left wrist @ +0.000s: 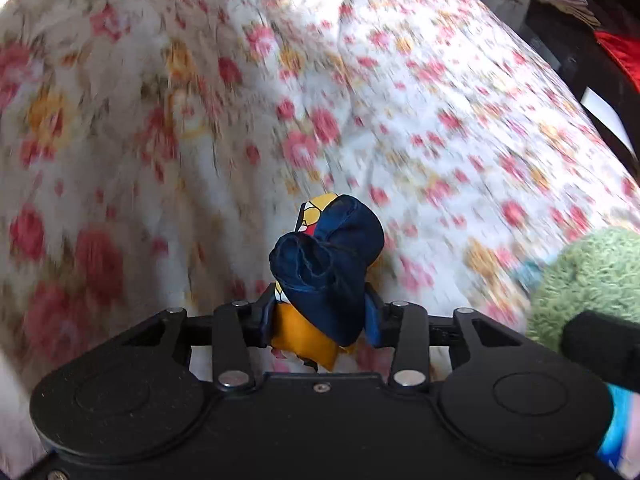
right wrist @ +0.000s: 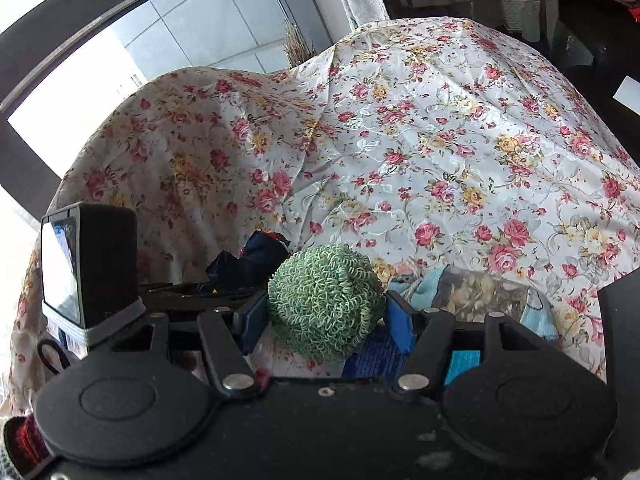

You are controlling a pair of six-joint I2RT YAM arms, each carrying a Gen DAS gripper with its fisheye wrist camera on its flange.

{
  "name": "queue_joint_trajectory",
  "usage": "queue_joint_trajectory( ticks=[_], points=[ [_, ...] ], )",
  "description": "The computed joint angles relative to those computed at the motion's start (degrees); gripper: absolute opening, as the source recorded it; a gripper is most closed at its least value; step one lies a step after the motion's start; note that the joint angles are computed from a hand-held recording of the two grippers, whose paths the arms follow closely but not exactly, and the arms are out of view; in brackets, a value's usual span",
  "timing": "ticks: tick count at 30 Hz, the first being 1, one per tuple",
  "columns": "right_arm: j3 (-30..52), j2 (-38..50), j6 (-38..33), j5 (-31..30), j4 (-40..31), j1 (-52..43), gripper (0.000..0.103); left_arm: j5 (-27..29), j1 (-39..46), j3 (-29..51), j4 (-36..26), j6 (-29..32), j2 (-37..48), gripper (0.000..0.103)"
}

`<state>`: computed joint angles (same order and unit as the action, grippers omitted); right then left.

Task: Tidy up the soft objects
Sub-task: 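Grasp the navy-and-yellow plush with the left tool, then carry the plush and green ball into the gold tray and open both tools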

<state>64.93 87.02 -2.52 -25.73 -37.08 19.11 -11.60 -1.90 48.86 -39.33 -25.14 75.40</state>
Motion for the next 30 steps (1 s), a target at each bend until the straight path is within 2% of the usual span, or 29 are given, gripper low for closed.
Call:
queue_joint_trajectory(
  ticks=[2, 7, 13, 17, 24, 30],
  points=[
    [-1.5, -2.44, -1.16, -1.42, -1.64, -0.58, 0.062, 0.6, -0.22, 0.97, -4.43, -1.05, -1.42, 0.041],
    [-5.03, -8.43, -6.68, -3.44, -6.87, -2.09, 0.062, -3.99, -4.41, 2.31, -14.0, -4.07, -5.3, 0.041],
    [-8.4, -14.35, -17.12, -6.35, -17.57, -6.46, 0.062, -2.73, -10.4, 3.74, -24.6, -10.93, -8.5, 0.041],
    [-10.81, -18.08, -25.67, -8.15, -25.91, -11.39, 0.062, -1.78, -17.87, 4.03, -30.22, -17.93, -9.32, 0.041],
    [-13.97, -21.6, -42.08, -6.09, -38.49, -23.55, 0.062, 2.24, -32.36, 5.03, -35.97, -29.59, -7.97, 0.041],
    [-12.1, -19.56, -54.91, -2.12, -45.21, -40.7, 0.062, 4.84, -44.6, 11.5, -38.74, -35.85, -2.78, 0.042]
  ],
)
